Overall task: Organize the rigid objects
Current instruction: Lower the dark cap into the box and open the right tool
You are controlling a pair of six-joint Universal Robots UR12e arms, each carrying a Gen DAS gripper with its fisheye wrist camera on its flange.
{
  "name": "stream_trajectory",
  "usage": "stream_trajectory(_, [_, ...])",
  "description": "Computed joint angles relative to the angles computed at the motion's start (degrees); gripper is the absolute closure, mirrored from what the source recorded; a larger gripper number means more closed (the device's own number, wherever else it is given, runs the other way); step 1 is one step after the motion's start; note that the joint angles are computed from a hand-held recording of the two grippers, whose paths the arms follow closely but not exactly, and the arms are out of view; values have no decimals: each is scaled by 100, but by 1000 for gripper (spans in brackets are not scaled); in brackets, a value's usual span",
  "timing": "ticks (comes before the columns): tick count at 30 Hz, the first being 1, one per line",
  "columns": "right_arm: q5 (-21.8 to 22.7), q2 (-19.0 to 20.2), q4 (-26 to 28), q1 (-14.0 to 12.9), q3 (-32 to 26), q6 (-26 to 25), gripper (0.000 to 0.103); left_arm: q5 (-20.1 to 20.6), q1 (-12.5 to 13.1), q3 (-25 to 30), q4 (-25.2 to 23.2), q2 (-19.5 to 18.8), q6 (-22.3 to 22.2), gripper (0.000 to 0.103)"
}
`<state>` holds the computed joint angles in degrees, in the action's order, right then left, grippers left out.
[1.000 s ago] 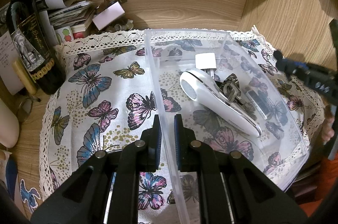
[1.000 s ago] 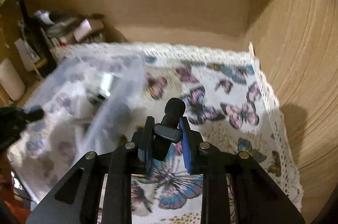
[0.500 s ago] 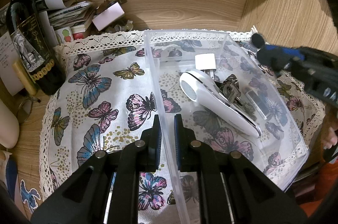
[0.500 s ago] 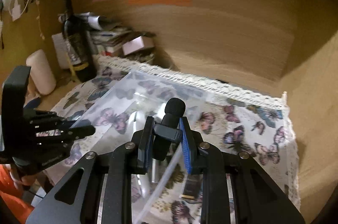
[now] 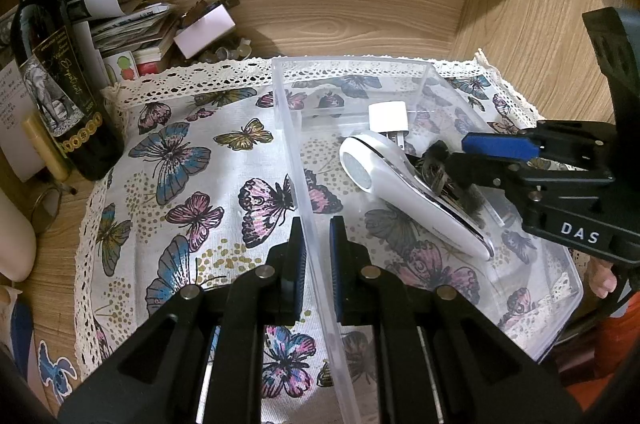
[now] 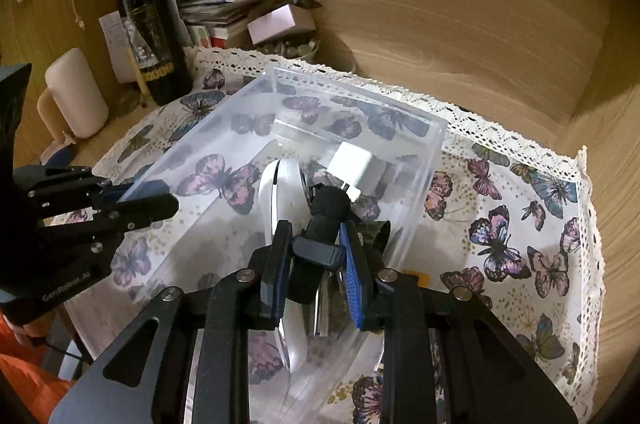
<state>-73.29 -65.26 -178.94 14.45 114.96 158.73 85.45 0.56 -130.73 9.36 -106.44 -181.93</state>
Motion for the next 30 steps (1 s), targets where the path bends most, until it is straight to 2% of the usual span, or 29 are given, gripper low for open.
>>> stream_trajectory(3, [-32,-32,-57,-5,28,27,72,2,1,0,1,-1,-1,93])
stream_trajectory(13, [-30,-203,-440,-150,210,288,72,3,4,-2,2,-1,14,93])
stream_trajectory(17, [-159,-265,-616,-254,301,483,71,6,-2,0,2,-2,11,93])
stream_trajectory(20, [-333,-278,-662,-342,351,619,64,6,0,-1,2,-2,7,93])
stream_trajectory(26, [-507,-239,-328,-484,395,805,63,19,-3,0,-2,-2,7,93])
stream_trajectory(30, [-364,-179,-88,-523,411,788,63,35,4,-6,-16,9,11,93])
